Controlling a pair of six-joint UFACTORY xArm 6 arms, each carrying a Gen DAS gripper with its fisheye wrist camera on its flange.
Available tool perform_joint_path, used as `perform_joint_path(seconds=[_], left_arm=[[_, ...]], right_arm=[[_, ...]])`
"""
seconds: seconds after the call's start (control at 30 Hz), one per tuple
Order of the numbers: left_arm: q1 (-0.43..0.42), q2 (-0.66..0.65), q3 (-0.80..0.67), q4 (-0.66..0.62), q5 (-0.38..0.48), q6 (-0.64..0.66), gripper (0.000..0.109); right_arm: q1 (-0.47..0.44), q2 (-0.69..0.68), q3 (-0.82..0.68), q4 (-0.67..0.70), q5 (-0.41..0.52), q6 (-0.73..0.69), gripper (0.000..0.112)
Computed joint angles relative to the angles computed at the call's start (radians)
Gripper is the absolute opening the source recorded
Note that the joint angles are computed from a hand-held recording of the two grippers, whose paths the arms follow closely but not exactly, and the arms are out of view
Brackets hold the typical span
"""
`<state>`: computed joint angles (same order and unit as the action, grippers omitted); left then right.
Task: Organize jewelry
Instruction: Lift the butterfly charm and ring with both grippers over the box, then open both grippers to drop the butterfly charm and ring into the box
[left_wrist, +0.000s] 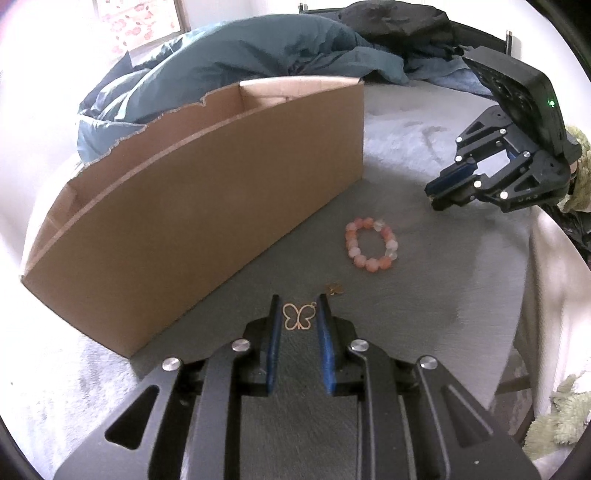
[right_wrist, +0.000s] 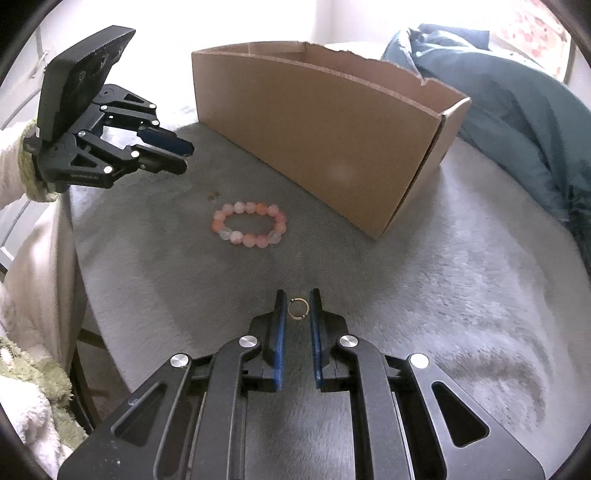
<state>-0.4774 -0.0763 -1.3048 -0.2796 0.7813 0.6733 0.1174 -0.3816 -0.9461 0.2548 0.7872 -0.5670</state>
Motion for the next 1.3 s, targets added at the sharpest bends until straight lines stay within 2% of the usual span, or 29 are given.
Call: perform_joint_path(seconds=[0.33,0.63,0.97,1.3], left_arm=[[-0.022,-0.092,0.024,0.008,-0.037,-0.003,0.018],[-0.025,-0.109,-0.056,-0.01,-0.051,0.033,0.018],[0.009,0.107,-0.345,-0.067,-0.055,0.024,0.018],[0.031,0.402,-0.659,-0.011,0.054,-0.03,0.018]], right_arm=[[0.021,-0.122,0.044,-0.027,-0.025,0.052,0.01],[0.026,-0.102,-0.071,0.012,-0.053,0.019,0.01],[0.048,0.142,-0.367,0.095,-0.085,-0.086,0.01],[0.018,0.415,-0.587,0.139,-0.006,-0.099,0.01]])
